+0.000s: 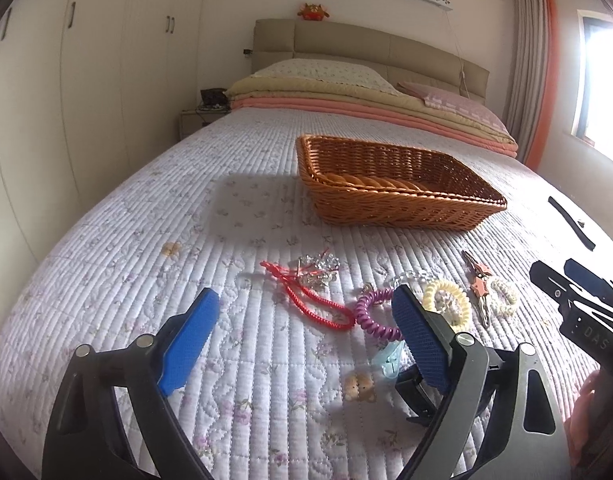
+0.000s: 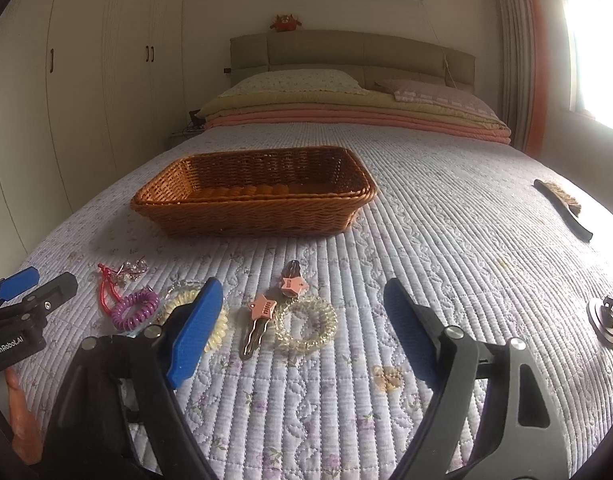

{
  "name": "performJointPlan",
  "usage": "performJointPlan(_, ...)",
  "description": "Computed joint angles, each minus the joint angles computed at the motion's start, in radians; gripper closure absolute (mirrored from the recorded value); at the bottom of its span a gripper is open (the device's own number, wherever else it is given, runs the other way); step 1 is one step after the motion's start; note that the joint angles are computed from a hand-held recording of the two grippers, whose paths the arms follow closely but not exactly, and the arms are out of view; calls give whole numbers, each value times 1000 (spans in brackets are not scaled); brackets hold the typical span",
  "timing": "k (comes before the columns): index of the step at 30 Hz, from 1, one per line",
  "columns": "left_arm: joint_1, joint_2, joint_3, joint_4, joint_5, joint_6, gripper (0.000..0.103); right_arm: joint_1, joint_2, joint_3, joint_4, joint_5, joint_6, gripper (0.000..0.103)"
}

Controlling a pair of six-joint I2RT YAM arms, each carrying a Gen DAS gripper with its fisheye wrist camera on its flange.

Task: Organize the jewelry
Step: 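Grasp the black watch with the left tool while the right tool grasps the clear bead bracelet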

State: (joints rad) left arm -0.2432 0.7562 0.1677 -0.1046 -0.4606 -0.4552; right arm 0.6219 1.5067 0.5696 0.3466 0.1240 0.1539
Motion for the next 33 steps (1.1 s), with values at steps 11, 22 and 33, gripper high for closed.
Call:
performJointPlan(11,-26,-81,15,-218,318,-74,67,-115,-36,18,-223,-85,-109,73)
performJointPlan(22,27,79,45,-116,488,-187,72,-172,129,228,-381,-227,-154,73)
performJointPlan(33,22,330,85,45,471,-296,72,-133,282,373,-419,-156,-175,73)
